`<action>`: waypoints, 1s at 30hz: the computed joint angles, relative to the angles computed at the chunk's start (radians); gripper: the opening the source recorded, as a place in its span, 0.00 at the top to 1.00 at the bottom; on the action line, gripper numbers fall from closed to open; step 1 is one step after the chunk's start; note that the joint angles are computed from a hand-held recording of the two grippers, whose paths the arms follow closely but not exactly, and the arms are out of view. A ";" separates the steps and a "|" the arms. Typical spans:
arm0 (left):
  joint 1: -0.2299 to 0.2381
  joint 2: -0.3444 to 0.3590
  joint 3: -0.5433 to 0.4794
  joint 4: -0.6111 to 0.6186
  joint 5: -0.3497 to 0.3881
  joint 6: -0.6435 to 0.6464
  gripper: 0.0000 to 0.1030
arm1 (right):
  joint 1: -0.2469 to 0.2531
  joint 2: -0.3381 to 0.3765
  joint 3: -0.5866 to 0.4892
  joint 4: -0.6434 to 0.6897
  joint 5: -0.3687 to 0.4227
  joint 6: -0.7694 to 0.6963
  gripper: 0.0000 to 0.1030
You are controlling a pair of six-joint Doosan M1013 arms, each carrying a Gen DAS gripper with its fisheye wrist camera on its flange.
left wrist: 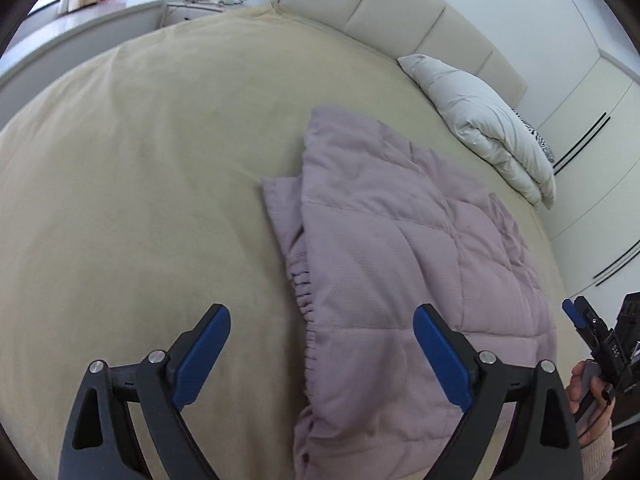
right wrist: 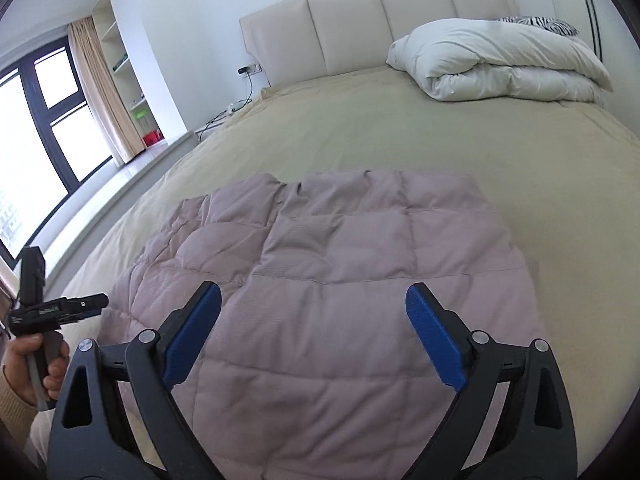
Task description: Fold large clothes
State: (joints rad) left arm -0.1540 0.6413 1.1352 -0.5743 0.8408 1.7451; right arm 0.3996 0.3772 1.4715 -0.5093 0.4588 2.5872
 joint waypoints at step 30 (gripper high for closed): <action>0.032 0.205 -0.266 -0.267 0.331 -0.043 0.58 | -0.269 0.045 0.108 1.304 0.096 -0.974 0.32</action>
